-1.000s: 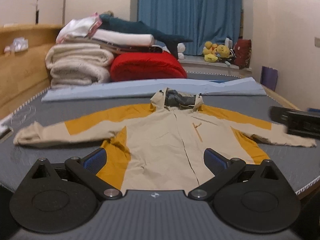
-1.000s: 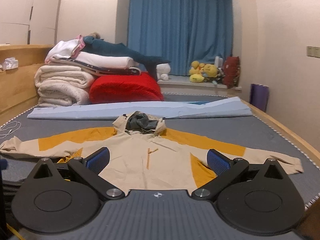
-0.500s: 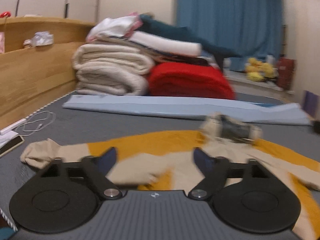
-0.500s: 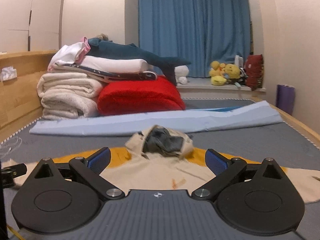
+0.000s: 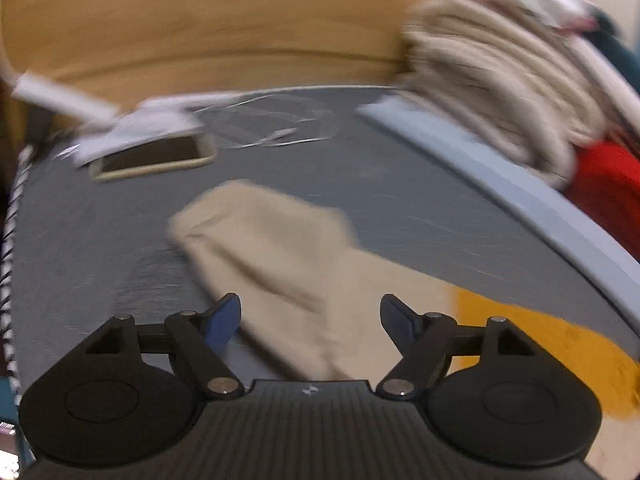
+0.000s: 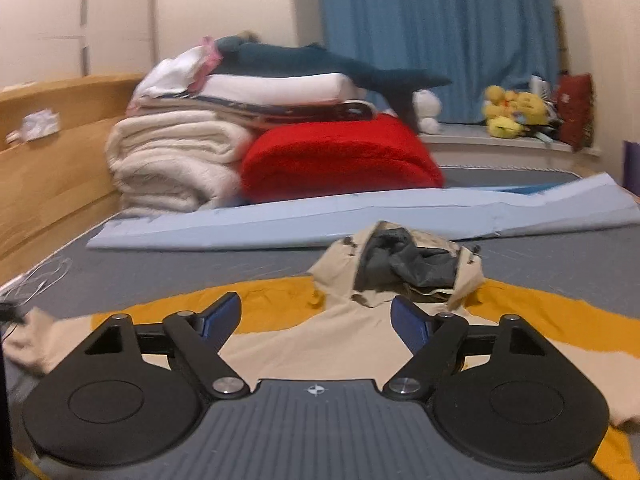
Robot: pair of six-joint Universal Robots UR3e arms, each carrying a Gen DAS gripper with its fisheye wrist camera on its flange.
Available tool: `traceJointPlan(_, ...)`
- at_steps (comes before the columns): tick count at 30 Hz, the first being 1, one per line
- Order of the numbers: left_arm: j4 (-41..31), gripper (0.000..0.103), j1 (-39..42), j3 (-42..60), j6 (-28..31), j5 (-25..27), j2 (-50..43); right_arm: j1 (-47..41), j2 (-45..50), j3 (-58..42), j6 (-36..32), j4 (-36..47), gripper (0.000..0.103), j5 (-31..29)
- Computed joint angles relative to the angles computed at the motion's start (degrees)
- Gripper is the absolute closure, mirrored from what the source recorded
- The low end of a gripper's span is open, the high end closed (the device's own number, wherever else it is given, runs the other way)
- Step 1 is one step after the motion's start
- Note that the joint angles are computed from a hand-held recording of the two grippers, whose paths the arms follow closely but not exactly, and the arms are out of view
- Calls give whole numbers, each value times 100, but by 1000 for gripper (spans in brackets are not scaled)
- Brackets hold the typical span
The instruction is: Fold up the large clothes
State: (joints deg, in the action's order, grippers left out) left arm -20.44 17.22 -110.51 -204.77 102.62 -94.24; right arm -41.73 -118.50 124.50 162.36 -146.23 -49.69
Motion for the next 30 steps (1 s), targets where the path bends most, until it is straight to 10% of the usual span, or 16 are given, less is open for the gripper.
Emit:
traceJointPlan(5,372,37,1465,-538,-365,-1287,-1,194,288,251,-44,-512,25,-188)
traceJointPlan(9,513,73,1978,-759,-473,-2176,-126,223,235,144,-294,169,38,-342)
traceJointPlan(12,491,102,1740,-753,-756,-1722,-81,102,86,29,-322,735,49,-421)
traceJointPlan(15,732,103,290,-247,-999,202,31,101,38,-64,-340,857,56,-702)
traceJointPlan(21,529,103,-2583,2529,142,1018,-959,-598,-372,-60,-622,1459,61,-524)
traceJointPlan(25,687,102,-4224,4276,968,512,-2144,-1335,-611,-47,-912,2070,67,-403)
traceJointPlan(30,-1201,78,-5034,5890,671,-1866,-3400,-2132,-724,17,-1001,2227,67,-267)
